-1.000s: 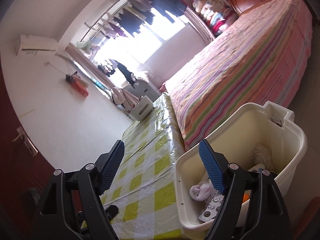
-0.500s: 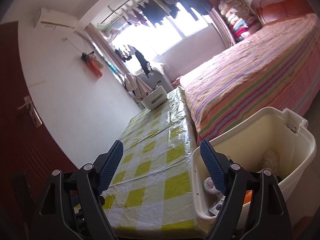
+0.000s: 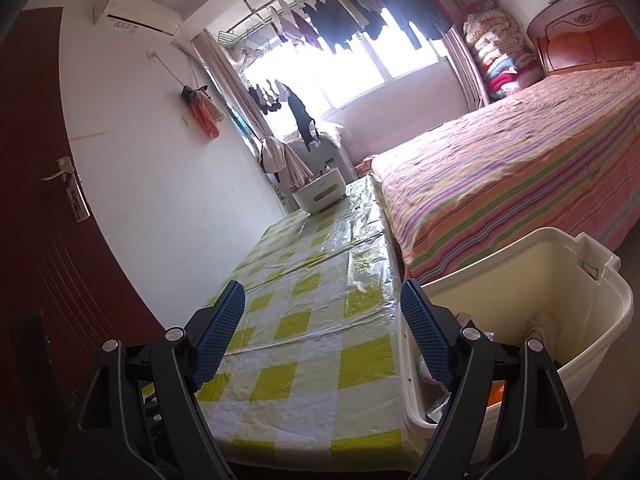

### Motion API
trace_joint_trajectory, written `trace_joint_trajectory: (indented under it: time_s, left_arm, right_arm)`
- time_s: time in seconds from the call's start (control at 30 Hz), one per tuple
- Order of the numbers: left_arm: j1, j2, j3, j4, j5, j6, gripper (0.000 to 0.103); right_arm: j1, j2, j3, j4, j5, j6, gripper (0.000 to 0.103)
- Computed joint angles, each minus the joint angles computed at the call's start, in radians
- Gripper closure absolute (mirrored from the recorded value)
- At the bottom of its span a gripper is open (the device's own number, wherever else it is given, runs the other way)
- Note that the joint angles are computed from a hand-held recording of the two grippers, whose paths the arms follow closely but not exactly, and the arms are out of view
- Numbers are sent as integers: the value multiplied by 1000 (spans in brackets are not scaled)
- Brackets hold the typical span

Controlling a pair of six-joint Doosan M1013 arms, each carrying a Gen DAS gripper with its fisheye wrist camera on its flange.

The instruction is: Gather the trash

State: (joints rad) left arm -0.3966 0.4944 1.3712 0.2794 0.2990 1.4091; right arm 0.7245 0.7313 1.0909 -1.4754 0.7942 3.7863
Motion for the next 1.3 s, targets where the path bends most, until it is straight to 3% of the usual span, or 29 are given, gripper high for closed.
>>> trace_joint_trajectory:
  time_s: [0.2, 0.37, 0.63, 0.83, 0.97, 1.1, 1.2, 1.3]
  left_arm:
    - [7, 26, -36, -241, 30, 241, 33]
    - [7, 56, -57, -361, 36, 395, 33]
    - [14, 107, -146, -705, 106, 789, 33]
    - [16, 139, -222, -832, 116, 994, 33]
    - [26, 166, -249, -891, 132, 1005, 33]
    - [30, 198, -287, -781, 174, 888, 33]
    - [27, 208, -288, -725, 136, 846, 33]
    - [33, 225, -318, -705, 167, 817, 33]
  right_arm:
    - [7, 10, -18, 41, 69, -50, 22]
    - [18, 15, -33, 68, 154, -96, 22]
    - [30, -5, 0, 31, 305, -3, 19]
    - [-3, -9, -27, 116, 295, -106, 19]
    - [-16, -9, -35, 135, 296, -157, 18]
    - [-28, -23, -1, 174, 261, -88, 18]
    - [-34, -41, 33, 174, 269, -14, 18]
    - [-44, -49, 48, 197, 243, 22, 18]
